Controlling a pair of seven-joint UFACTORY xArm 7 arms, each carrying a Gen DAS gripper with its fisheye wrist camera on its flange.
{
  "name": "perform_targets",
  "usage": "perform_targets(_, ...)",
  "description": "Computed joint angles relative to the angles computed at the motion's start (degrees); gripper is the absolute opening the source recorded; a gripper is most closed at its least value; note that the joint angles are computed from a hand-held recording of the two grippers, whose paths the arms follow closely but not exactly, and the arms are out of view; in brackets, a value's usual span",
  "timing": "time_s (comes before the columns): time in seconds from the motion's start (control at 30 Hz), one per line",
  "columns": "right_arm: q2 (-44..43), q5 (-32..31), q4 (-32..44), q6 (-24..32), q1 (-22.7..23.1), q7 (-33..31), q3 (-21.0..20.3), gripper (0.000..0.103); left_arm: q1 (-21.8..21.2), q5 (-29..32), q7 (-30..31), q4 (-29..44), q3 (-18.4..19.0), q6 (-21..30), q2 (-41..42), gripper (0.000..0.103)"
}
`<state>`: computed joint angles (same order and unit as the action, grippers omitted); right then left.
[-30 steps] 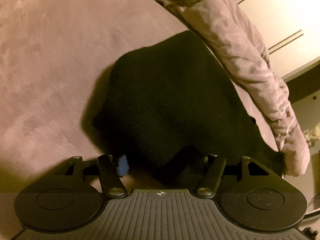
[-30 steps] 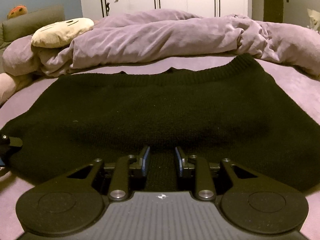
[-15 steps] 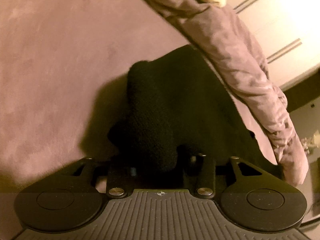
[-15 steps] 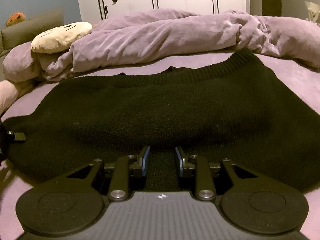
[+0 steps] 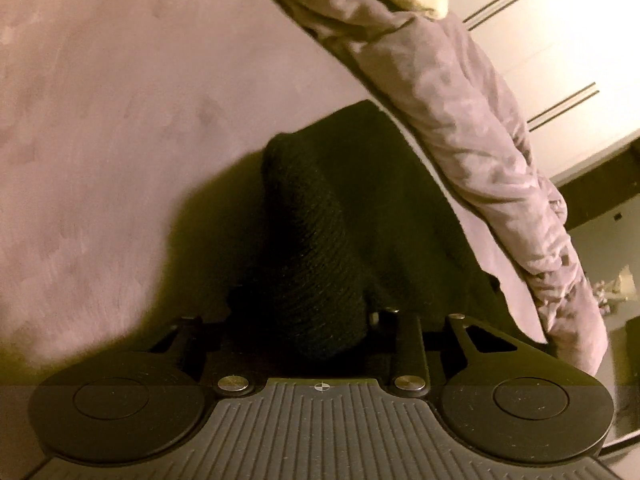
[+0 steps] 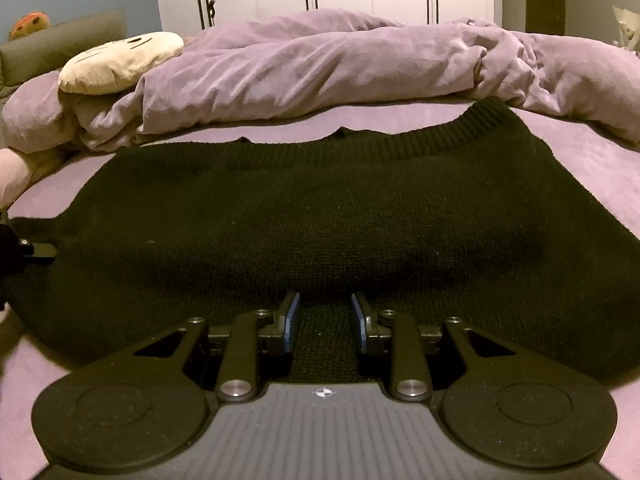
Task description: Fold small clothes
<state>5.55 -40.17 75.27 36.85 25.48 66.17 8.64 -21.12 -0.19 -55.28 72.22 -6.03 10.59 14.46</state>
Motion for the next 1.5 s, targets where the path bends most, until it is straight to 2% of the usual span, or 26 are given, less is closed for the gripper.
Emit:
perform_targets(0.13, 0.5, 0.7, 0.9, 1.1, 0.2, -1.0, 0.0, 0.027, 0.0, -0.5, -0.7, -0.1, 0.0, 0.4, 0.0, 0.037)
perform_targets(0.2, 0.6, 1.2, 1.2, 1.3, 0.2, -1.5, 0.0, 0.027, 0.4, -1.6, -1.2, 0.2, -0.4, 1.0, 0.3, 0.043)
perform_targets(0.37, 0.6, 1.6, 1.2, 1.2, 0.2, -1.9, -0.1, 0.027, 4.1, -9.6, 2.7, 0.1, -4.2, 0.3, 1.1, 0.05)
perform_targets(0.43, 0.7, 1.6, 1.3, 1.4, 0.3, -1.8, -0.2, 0.027, 5.0, -12.3, 3.9, 0.3, -5.0, 0.0, 1.4, 0.049)
perform_targets(0.47, 0.7, 1.6, 1.3, 1.4, 0.3, -1.8, -0.2, 0.027, 4.2, -11.7, 3.4, 0.6, -4.2, 0.2, 1.5, 0.043)
perform_targets(0.53, 0.7, 1.8, 1.3, 1.5, 0.3, -2.3, -0.2, 0.027, 2.5, -8.7, 2.5, 1.6, -2.2, 1.5, 1.5, 0.038)
perform_targets(0.67, 0.7, 2.2, 1.3, 1.3, 0.2, -3.1, -0.2, 0.027, -2.4, 2.0, -2.6, 3.1, 2.9, 3.6, 0.6, 0.032)
perform_targets(0.9, 0.5, 3.1, 1.0, 0.5, -0.1, -4.0, -0.3, 0.027, -4.6, 13.4, -7.1, 5.7, 4.3, 3.9, -1.1, 0.029)
perform_targets(1.13, -0.2, 3.9, -0.4, -1.3, -0.6, -3.6, -0.3, 0.027, -8.4, 26.2, -8.4, 13.9, 4.5, 8.4, 0.1, 0.029)
perform_targets(1.33, -1.5, 4.4, -3.2, -5.4, -1.7, -3.0, -0.4, 0.027, -12.6, 33.5, -5.7, 22.3, 3.8, 11.4, 3.5, 0.028)
perform_targets(1.43, -2.6, 4.4, -5.7, -9.0, -2.7, -2.1, -0.5, 0.027, -16.2, 36.6, -1.5, 29.0, 3.3, 14.7, 7.3, 0.028)
perform_targets(1.5, -3.9, 5.9, -8.1, -13.0, -3.7, -1.6, -0.7, 0.028, -18.3, 35.9, 1.8, 33.3, 2.7, 16.8, 10.3, 0.028)
